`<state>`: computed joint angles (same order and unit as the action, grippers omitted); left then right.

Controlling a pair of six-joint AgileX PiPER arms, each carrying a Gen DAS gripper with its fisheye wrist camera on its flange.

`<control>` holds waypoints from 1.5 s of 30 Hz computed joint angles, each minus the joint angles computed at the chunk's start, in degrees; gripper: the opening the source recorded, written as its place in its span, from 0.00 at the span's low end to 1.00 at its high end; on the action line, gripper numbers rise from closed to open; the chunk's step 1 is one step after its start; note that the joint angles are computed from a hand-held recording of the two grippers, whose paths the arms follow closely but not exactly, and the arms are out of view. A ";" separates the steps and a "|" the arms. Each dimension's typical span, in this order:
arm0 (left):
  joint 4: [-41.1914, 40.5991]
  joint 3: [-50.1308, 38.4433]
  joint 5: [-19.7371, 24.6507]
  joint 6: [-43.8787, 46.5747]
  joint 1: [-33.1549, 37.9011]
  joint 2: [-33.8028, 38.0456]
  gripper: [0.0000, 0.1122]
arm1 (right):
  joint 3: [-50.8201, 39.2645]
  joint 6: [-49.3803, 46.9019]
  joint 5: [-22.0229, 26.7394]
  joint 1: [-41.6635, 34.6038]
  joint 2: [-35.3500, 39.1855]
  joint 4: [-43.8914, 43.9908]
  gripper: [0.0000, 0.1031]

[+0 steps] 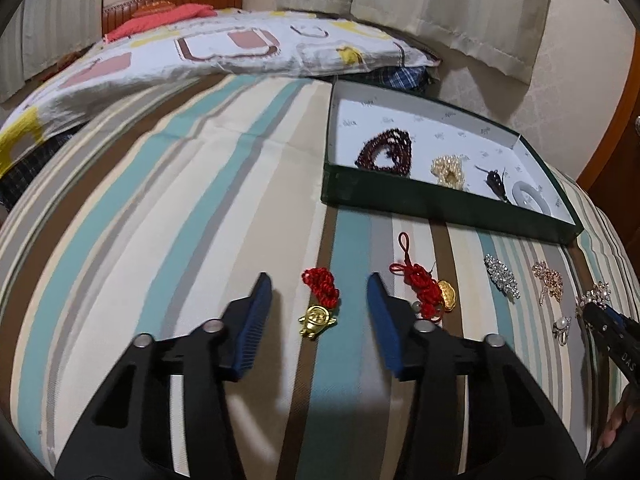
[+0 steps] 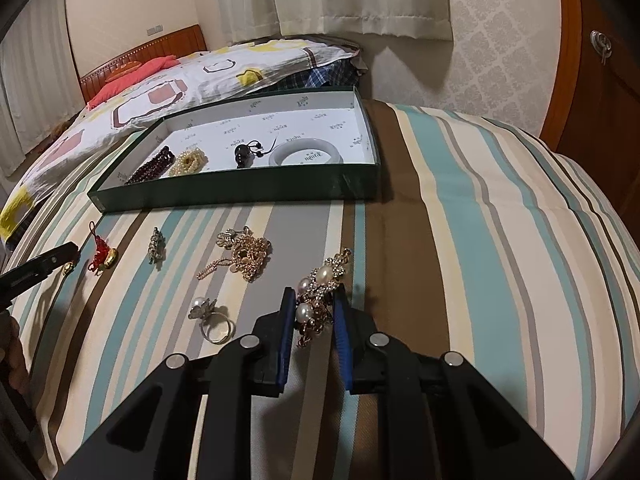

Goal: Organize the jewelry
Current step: 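Grasp the red tassel charm with the left tool while the right lifts the brooch toward the box, then carry the red tassel with the left tool while the right carries the brooch over the box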

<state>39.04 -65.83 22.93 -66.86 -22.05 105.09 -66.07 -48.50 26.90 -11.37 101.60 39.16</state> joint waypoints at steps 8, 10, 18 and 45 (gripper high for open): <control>-2.48 0.03 -1.45 3.79 0.17 0.04 0.08 | 0.02 -0.15 0.45 0.07 0.39 1.00 0.19; -1.90 0.18 -1.47 3.20 0.02 -0.09 0.08 | 0.08 -0.92 0.40 -0.12 0.54 1.71 0.19; 3.12 1.42 -1.07 -2.21 -1.28 -2.05 0.08 | 1.22 -3.85 -0.24 -0.51 -0.92 5.06 0.19; -3.23 -18.12 0.33 8.73 -2.13 -0.08 0.08 | -18.02 -4.42 2.24 2.01 2.34 8.74 0.19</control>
